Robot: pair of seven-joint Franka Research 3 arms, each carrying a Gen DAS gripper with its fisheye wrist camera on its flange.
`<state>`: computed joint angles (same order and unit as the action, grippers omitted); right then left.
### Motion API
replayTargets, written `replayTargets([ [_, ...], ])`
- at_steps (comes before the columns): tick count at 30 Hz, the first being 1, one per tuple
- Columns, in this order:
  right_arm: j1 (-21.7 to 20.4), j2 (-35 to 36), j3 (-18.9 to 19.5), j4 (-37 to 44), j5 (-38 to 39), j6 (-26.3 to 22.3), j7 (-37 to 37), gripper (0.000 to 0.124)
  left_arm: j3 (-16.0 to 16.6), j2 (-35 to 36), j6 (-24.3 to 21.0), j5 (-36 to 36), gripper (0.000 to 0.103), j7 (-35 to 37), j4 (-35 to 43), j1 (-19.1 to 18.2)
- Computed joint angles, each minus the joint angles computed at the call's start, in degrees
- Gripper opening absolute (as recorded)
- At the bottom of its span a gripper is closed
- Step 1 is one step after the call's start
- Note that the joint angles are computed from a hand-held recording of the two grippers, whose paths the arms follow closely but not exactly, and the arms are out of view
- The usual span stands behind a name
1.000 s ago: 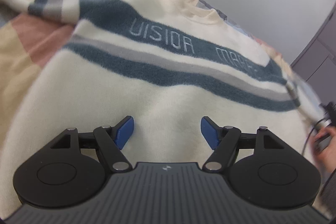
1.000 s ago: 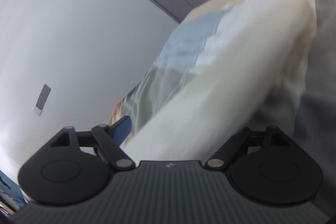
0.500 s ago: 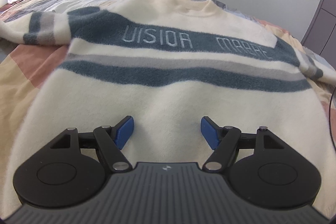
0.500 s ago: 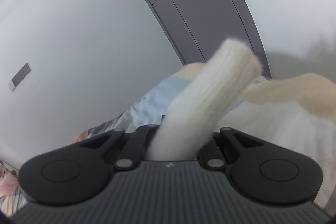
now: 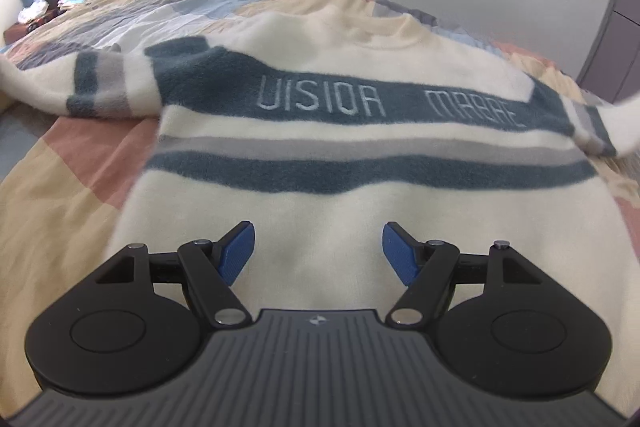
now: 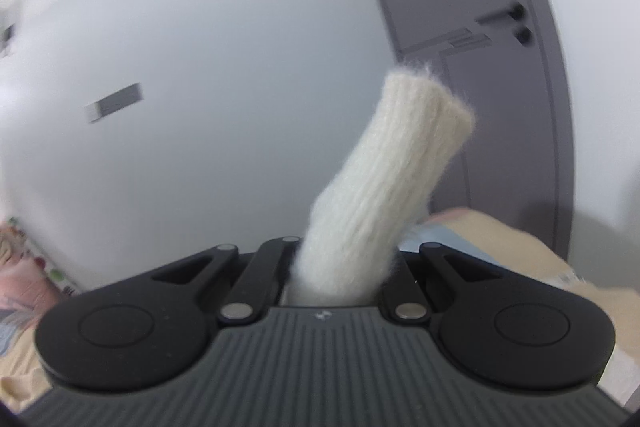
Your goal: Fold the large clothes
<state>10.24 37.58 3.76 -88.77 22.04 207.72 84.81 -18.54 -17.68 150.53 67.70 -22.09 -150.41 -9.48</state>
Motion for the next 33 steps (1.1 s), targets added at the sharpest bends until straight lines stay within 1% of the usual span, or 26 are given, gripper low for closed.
replayTargets([
  [2, 2.1, -3.8, -0.1, -3.8, -1.5, 1.6, -2.6, 0.01, -0.6, -1.5, -0.3, -0.4, 0.075, 0.8, -1.0, -0.9],
  [4, 4.4, -6.9, 0.1, -7.2, -3.2, 3.2, -5.7, 0.01, -1.4, -3.5, -0.8, 0.4, 0.075, -0.2, -2.0, -1.1],
  [6, 7.3, -10.9, 0.0, -11.5, -2.5, 2.6, -9.3, 0.01, -1.7, -5.5, -0.2, 1.3, 0.075, -1.9, -3.0, -1.0],
  [9, 9.6, -15.6, 2.2, -17.2, -3.8, 2.5, -11.4, 0.01, -1.5, -8.3, 1.9, 1.9, 0.075, -3.4, -4.9, -0.8],
  [11, 9.4, -17.4, 4.0, -19.2, -8.8, 2.3, -12.0, 0.01, -1.4, -10.7, 3.5, 1.6, 0.076, -3.3, -6.4, -0.7],
  [13, 9.9, -20.0, 5.8, -22.8, -13.0, 2.9, -12.2, 0.01, -1.8, -13.5, 4.2, 0.6, 0.076, -3.9, -8.2, -0.5],
  [16, 8.0, -22.9, 9.2, -26.8, -22.9, 2.7, -7.4, 0.01, -2.1, -18.3, 7.4, -0.2, 0.076, -6.9, -11.1, 1.0],
  [19, 9.0, -24.7, 9.9, -30.0, -28.5, 3.1, -5.5, 0.01, -2.4, -23.5, 11.6, -1.0, 0.076, -10.3, -14.2, 3.6],
  [20, 9.7, -24.7, 9.7, -30.4, -29.4, 2.8, -6.0, 0.01, -2.8, -25.0, 11.9, -1.9, 0.076, -10.4, -15.0, 4.1],
  [21, 10.8, -25.6, 9.7, -32.2, -29.8, 3.0, -6.7, 0.01, -3.0, -26.4, 11.1, -3.6, 0.076, -9.3, -15.8, 3.9],
  [22, 10.1, -26.4, 10.6, -33.8, -33.2, 2.8, -4.5, 0.01, -3.0, -27.6, 10.0, -5.6, 0.076, -7.7, -16.4, 3.5],
  [23, 11.1, -27.3, 10.6, -35.7, -33.5, 3.0, -4.7, 0.01, -3.0, -28.5, 9.0, -7.6, 0.076, -6.2, -16.9, 3.1],
  [24, 12.3, -27.5, 10.3, -37.4, -32.8, 3.4, -5.5, 0.01, -3.1, -29.5, 8.3, -9.1, 0.076, -5.1, -17.4, 3.0],
  [25, 13.3, -27.7, 10.4, -38.6, -32.3, 2.9, -5.3, 0.01, -3.4, -30.5, 7.7, -10.5, 0.076, -4.4, -17.9, 3.1],
  [26, 15.0, -27.5, 10.0, -39.7, -30.1, 3.1, -7.1, 0.01, -3.6, -31.3, 7.6, -11.7, 0.076, -4.0, -18.4, 3.3],
  [28, 20.9, -26.5, 8.8, -41.6, -20.3, 4.6, -15.3, 0.01, -3.8, -33.0, 9.3, -13.1, 0.076, -3.8, -19.6, 4.4],
  [30, 24.0, -25.3, 8.6, -43.9, -14.7, 5.5, -19.6, 0.01, -4.0, -34.4, 10.2, -14.7, 0.076, -3.0, -20.6, 5.1],
  [32, 27.5, -23.1, 7.8, -45.0, -8.7, 6.7, -26.0, 0.011, -4.8, -35.0, 10.3, -16.4, 0.076, -1.9, -21.0, 5.5],
  [33, 28.4, -22.0, 7.7, -44.9, -6.5, 6.1, -27.7, 0.011, -5.0, -34.8, 10.4, -17.3, 0.076, -1.2, -21.1, 5.8],
])
